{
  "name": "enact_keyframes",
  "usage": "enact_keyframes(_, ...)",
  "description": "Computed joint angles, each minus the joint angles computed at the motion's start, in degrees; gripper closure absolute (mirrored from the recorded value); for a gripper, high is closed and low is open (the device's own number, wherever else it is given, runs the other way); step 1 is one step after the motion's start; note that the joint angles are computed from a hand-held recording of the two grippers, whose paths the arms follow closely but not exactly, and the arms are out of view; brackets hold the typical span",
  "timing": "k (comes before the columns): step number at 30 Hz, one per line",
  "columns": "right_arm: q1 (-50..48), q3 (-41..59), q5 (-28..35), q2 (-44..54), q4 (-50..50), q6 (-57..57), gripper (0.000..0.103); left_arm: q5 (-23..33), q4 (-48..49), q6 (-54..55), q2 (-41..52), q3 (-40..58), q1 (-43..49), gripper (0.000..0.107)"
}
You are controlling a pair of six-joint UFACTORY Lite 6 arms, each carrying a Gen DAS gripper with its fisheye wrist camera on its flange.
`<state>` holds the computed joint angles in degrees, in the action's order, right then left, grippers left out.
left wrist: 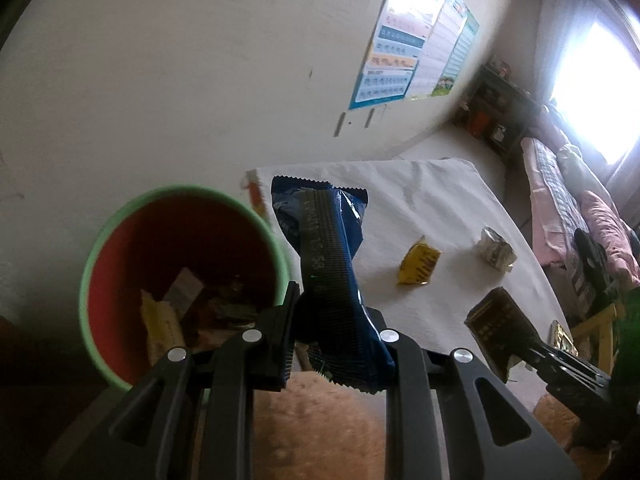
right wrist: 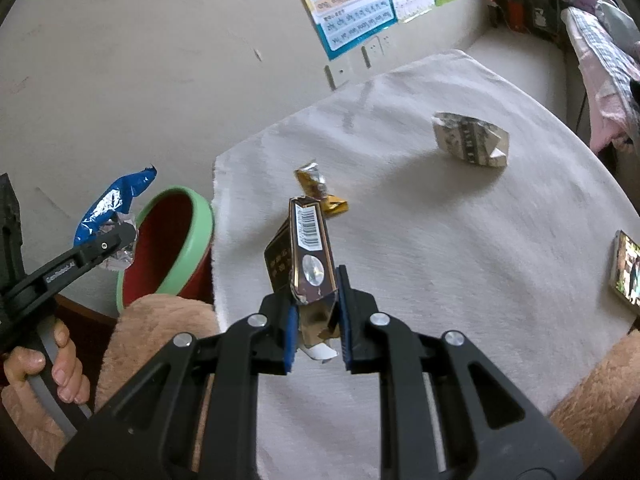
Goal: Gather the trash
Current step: 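Carry the blue wrapper and brown box over the bucket with both grippers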
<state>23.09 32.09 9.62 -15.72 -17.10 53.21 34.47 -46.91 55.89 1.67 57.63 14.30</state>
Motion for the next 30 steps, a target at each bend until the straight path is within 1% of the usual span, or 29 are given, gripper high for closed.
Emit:
enact_keyframes(8,5.61,6.6,1.45,6.09,-6.58,7.52,0.085,1.06,-1.52,4.05,0.23,0.55,4.61,0.087)
enact_keyframes(12,7.56,10.82,1.48,9.93,-3.46,4.16,0.085,3.41,-1.42,4.01,2.52,2.55,7.43,0.087)
enact_keyframes(17,9.7,16.37,1.74,14.59,-2.39,2.67,0.085,2.86,-1.54,5.03,4.08,3.22,9.33,0.087)
enact_keyframes(19,10.04,18.59,1.66,16.68,-0.83,0.79,0.085,2.63,-1.18,4.94,4.75,3.6,9.63,0.087)
enact_keyframes(24,10.74,27.24,1.57,25.24,12.84,-14.47,0.085,1.64,-0.85,5.25,6.85,4.83,11.14,0.087)
enact_keyframes(30,12.39,42.26,4.25,37.79,20.82,-24.38,0.085,0.97,1.44,2.68,13.82,9.89,14.53,0.087)
